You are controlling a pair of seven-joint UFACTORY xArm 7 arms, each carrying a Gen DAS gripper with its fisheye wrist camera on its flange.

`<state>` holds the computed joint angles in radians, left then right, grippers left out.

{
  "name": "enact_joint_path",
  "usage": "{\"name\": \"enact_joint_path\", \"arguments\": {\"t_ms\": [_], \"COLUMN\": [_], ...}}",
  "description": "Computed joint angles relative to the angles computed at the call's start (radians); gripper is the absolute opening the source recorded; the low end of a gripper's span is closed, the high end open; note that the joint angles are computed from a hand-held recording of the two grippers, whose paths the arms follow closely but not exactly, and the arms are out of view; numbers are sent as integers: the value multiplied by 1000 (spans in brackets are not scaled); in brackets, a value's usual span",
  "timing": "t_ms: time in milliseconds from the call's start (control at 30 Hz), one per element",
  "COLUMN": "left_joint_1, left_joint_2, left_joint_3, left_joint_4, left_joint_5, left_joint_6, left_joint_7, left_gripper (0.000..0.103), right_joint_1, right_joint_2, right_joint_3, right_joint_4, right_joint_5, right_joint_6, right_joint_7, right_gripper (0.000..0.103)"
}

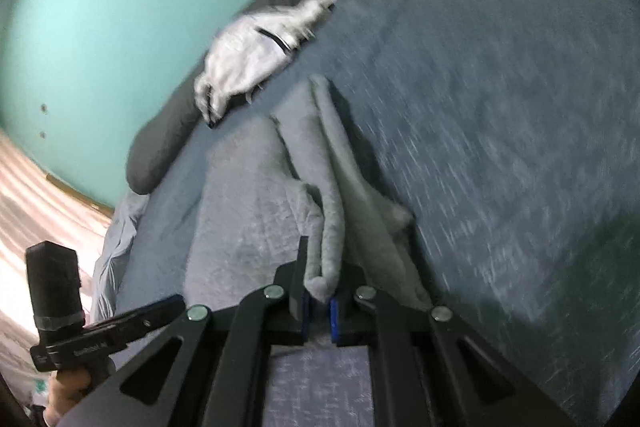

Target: Fold clothes

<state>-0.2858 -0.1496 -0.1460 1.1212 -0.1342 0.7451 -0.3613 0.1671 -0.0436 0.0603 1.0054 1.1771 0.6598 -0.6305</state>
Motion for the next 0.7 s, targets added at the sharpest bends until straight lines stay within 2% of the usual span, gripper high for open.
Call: {"name": "enact_joint_path", "arguments": {"t_ms": [233,367,467,533,700], "left_joint_1": [4,13,15,17,17], "left_joint_2": [-11,-31,-21,-29,-51], "left_joint_3": [-4,2,5,2,2], "left_joint_4": [-13,-32,-41,-57,-97], "left_joint_5": [38,40,40,51,51], "left_joint_6": [-9,-30,-31,-51,-86], "left_joint_7": [-21,-47,-36,-46,-52], "left_gripper": [38,38,38,38,38], "right_joint_1": [-1,-7,-19,-31,-42], "right_joint_2": [-1,1,1,-1,-25], "right_joint_3": [4,-6,-18,-25,-31], "right_joint_4": [-7,-12,-17,-16,16], "right_joint_5": [-58,-28,49,72,57], "right_joint_6": [-12,14,56,87,63], "right_joint_7": [51,51,26,36,47], "right_gripper": [6,6,7,14,16]}}
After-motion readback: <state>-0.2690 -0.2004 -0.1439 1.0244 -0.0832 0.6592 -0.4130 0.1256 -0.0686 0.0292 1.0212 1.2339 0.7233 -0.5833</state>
